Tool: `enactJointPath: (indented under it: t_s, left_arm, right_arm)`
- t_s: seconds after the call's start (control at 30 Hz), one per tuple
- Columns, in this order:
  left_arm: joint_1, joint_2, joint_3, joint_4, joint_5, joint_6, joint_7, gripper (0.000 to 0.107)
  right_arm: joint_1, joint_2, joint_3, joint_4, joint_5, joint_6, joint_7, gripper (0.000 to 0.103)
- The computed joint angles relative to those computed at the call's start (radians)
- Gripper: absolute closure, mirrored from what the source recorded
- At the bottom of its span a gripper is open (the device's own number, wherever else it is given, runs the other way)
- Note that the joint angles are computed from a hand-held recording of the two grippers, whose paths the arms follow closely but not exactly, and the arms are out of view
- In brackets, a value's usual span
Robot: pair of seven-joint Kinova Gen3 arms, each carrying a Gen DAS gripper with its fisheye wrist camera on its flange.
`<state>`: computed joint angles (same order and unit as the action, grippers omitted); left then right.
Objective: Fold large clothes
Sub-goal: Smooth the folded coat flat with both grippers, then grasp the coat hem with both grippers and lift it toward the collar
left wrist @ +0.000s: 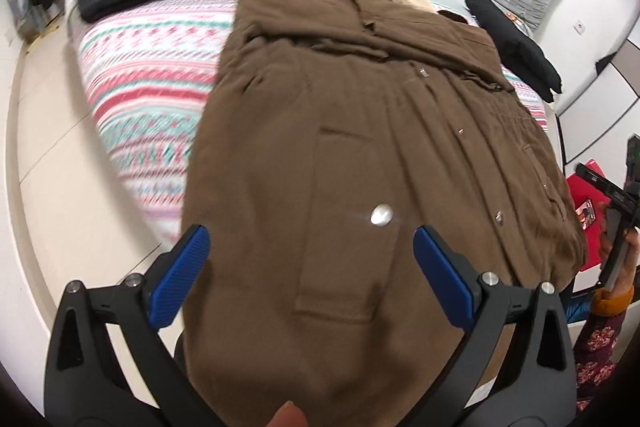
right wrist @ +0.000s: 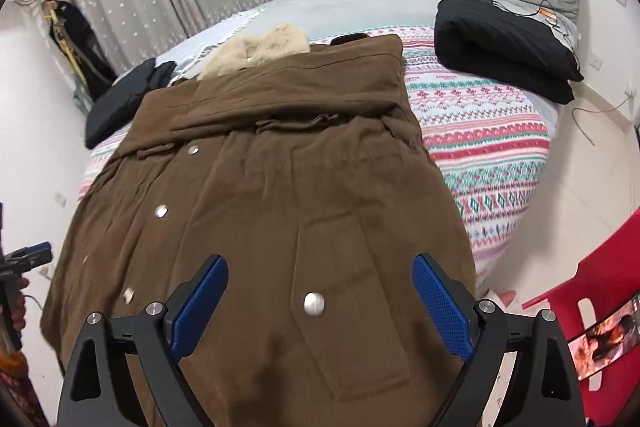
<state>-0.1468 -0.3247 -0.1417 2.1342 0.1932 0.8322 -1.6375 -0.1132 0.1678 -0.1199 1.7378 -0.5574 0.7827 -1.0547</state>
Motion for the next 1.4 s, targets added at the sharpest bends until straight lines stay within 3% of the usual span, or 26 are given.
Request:
enactJointPath:
  t_s: [0.13,0.23,0.3,0.5,0.63,0.73,0.8,0.93,1.0,1.13,1.3,1.4]
  left_arm:
    - [0.002,-0.027,-0.089,0.03,0.06,0.045,-0.067,0.006]
    - [-0.008,-0.05,-0.179,0.05,0.126,0.09,-0.155,0.006]
    - [-0.024,-0.062,-0.228,0.062,0.162,0.113,-0.209,0.006]
    - [-0.075,-0.061,-0.318,0.08,0.239,0.161,-0.376,0.006]
    - [-0.047,-0.008,-0.436,0.09,0.337,0.215,-0.538,0.006]
    - [-0.117,0.036,-0.414,0.106,0.361,0.202,-0.597,0.007]
    - [-0.167,0.084,-0.422,0.113,0.392,0.214,-0.652,0.015]
    - [-0.16,0.207,-0.557,0.116,0.493,0.363,-0.814,0.027]
    - [-0.177,0.222,-0.541,0.126,0.514,0.393,-0.863,0.028]
    - [-0.217,0.188,-0.463,0.138,0.504,0.363,-0.844,0.028]
    - [-0.275,0.192,-0.433,0.138,0.542,0.438,-0.896,0.052]
    - [-0.287,0.211,-0.381,0.139,0.568,0.442,-0.925,0.053]
  right_arm:
    - [0.165,0.018,-0.033,0.01,-0.163,0.14,0.157,0.009]
    - [0.206,0.046,0.023,0.0,-0.224,0.247,0.207,0.009]
    - [0.187,0.048,0.077,0.0,-0.215,0.266,0.199,0.009]
    - [0.247,0.072,0.089,0.007,-0.187,0.295,0.197,0.009]
    - [0.287,0.109,0.087,0.007,-0.213,0.336,0.243,0.009]
    - [0.284,0.137,0.085,-0.001,-0.195,0.338,0.215,0.009]
    - [0.286,0.163,0.081,-0.005,-0.187,0.338,0.2,0.009]
    - [0.317,0.234,0.066,-0.027,-0.213,0.395,0.179,0.01]
    - [0.335,0.254,0.054,-0.029,-0.231,0.419,0.186,0.016]
    - [0.344,0.26,0.038,-0.016,-0.249,0.434,0.22,0.042]
    - [0.355,0.236,0.035,0.019,-0.287,0.439,0.277,0.058]
    - [0.374,0.241,0.029,0.034,-0.34,0.476,0.336,0.062]
